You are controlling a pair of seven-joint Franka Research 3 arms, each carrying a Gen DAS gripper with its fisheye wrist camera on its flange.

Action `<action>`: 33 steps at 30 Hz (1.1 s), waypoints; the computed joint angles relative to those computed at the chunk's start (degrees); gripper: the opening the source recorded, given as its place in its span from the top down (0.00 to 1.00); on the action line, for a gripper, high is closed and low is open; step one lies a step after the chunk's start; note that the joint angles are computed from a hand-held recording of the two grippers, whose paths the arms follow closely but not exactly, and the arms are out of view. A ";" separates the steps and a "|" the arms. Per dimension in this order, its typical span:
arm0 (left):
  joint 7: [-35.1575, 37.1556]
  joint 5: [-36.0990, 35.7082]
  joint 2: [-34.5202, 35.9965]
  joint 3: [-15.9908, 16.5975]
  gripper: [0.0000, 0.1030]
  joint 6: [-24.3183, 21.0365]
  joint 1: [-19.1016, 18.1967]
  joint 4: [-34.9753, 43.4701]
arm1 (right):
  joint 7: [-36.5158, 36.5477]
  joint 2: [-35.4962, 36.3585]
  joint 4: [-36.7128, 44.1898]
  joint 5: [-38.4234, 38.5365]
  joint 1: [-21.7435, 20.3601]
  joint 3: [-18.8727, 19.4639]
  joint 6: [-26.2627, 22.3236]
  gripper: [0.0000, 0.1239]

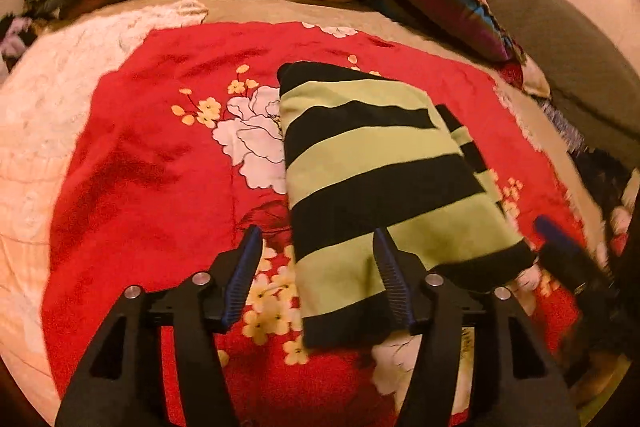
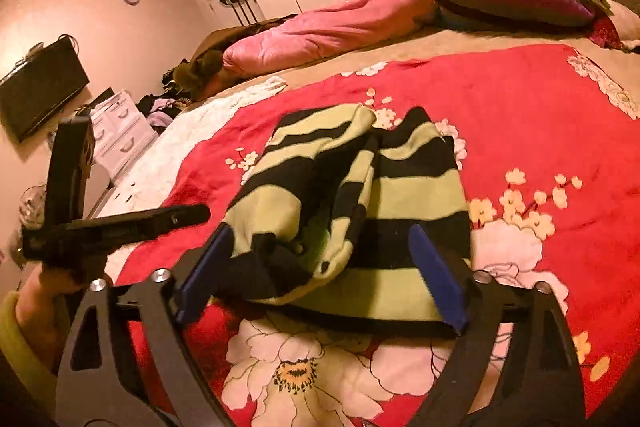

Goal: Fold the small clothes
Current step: 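Press the folded striped bundle flat with the right tool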

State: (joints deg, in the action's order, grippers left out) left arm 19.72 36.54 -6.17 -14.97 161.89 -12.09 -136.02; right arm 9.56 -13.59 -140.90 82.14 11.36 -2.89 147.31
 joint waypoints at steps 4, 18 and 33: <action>0.39 -0.60 -0.18 0.22 0.44 1.15 0.03 -0.86 | 7.38 2.31 3.23 -3.58 -0.98 -0.69 -4.33 0.28; 1.77 -2.10 3.31 0.59 0.37 4.34 -0.58 -0.56 | 30.08 18.18 21.19 -18.31 -4.06 2.83 -12.61 0.27; 2.18 -3.12 4.75 1.23 0.37 6.11 -1.39 -0.50 | 33.57 21.00 22.97 -26.74 -1.99 5.98 -10.61 0.51</action>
State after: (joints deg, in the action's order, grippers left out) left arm 21.89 33.42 -1.42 -13.73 168.00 -13.49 -136.52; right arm 43.14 7.40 -117.93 55.40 9.37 3.10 136.70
